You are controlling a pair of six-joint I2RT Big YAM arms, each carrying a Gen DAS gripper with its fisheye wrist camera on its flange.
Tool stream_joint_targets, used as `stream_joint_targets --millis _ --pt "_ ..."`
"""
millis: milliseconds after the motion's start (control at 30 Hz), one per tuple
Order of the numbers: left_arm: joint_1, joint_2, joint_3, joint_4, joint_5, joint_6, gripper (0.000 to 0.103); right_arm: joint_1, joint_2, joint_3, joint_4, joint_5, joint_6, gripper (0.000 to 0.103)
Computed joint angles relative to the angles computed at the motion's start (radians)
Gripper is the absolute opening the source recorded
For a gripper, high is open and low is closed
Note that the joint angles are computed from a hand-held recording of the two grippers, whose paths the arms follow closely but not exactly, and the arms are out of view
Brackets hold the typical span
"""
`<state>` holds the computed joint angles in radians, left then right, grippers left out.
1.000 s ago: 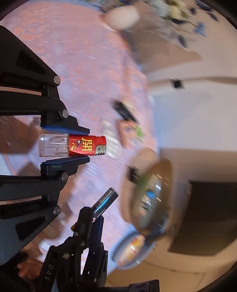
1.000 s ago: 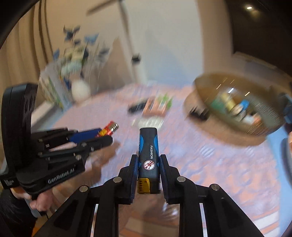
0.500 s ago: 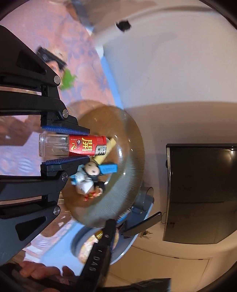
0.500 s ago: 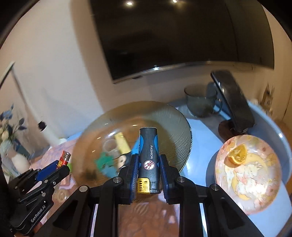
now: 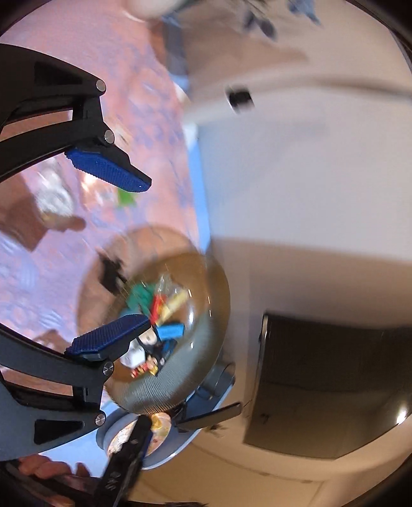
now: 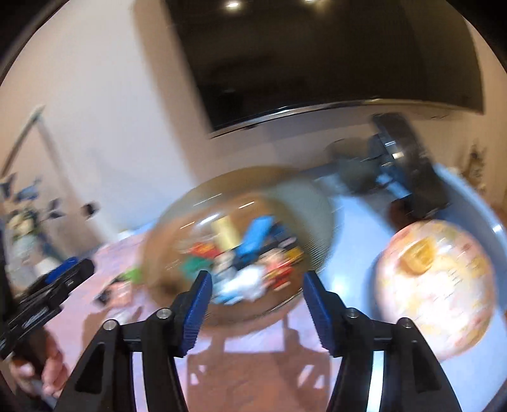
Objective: Organize rigid objects
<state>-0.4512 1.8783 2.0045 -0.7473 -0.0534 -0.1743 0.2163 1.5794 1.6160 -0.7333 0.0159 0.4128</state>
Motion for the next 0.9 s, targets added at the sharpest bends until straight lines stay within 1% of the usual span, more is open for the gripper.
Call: stream_joint_targets --millis 67,100,133,200,267,367,400,433,467,500,533,600,667,733,833,900 --pt "0.017 -0.06 -0.088 0.014 -0.034 -0.022 0.079 0.036 -0.019 -0.027 0.025 -0.06 -0.006 0.06" --pt "0.029 -0.099 -0.148 0.028 -0.044 -0.037 0.081 0.059 -0.024 -0.038 0.038 -0.086 -0.019 0.062" --pt "0.04 -0.128 -0.196 0.038 -0.049 -0.051 0.085 0.085 -0.024 -0.046 0.047 -0.098 -0.031 0.066" --pt "0.061 -0.181 -0.288 0.047 -0.071 -0.077 0.087 0.135 -0.009 -0.052 0.055 -0.089 -0.043 0.09" --pt "0.079 -0.213 -0.364 0.043 -0.125 -0.094 0.087 0.169 0.009 -0.063 0.077 -0.076 -0.049 0.091" --pt "0.102 -0.225 -0.442 0.04 -0.165 -0.1 0.087 0.207 0.071 -0.043 0.031 -0.05 -0.06 0.091" --pt "0.107 -0.227 -0.47 0.053 -0.175 -0.1 0.087 0.215 0.09 -0.033 0.008 -0.038 -0.061 0.091" --pt "0.115 -0.215 -0.469 0.025 -0.164 -0.121 0.087 0.22 0.114 -0.005 -0.038 -0.023 -0.068 0.091" --pt "0.127 -0.206 -0.453 -0.004 -0.117 -0.139 0.087 0.222 0.124 0.007 -0.055 -0.021 -0.077 0.091" --pt "0.139 -0.215 -0.464 0.017 -0.073 -0.152 0.087 0.222 0.134 0.016 -0.063 -0.028 -0.084 0.091" --pt "0.145 -0.223 -0.48 0.05 -0.058 -0.163 0.088 0.221 0.141 0.024 -0.072 -0.031 -0.083 0.091" --pt "0.152 -0.221 -0.481 0.048 -0.034 -0.173 0.088 0.224 0.162 0.051 -0.118 -0.021 -0.083 0.092" --pt "0.157 -0.219 -0.481 0.047 -0.013 -0.185 0.088 0.235 0.17 0.064 -0.129 0.003 -0.105 0.096" --pt "0.162 -0.222 -0.49 0.059 0.002 -0.198 0.088 0.246 0.181 0.078 -0.143 0.023 -0.124 0.096" --pt "0.171 -0.217 -0.487 0.04 0.036 -0.209 0.089 0.254 0.177 0.073 -0.141 0.022 -0.163 0.096" --pt "0.172 -0.217 -0.49 0.044 0.038 -0.21 0.09 0.259 0.182 0.081 -0.152 0.032 -0.171 0.096"
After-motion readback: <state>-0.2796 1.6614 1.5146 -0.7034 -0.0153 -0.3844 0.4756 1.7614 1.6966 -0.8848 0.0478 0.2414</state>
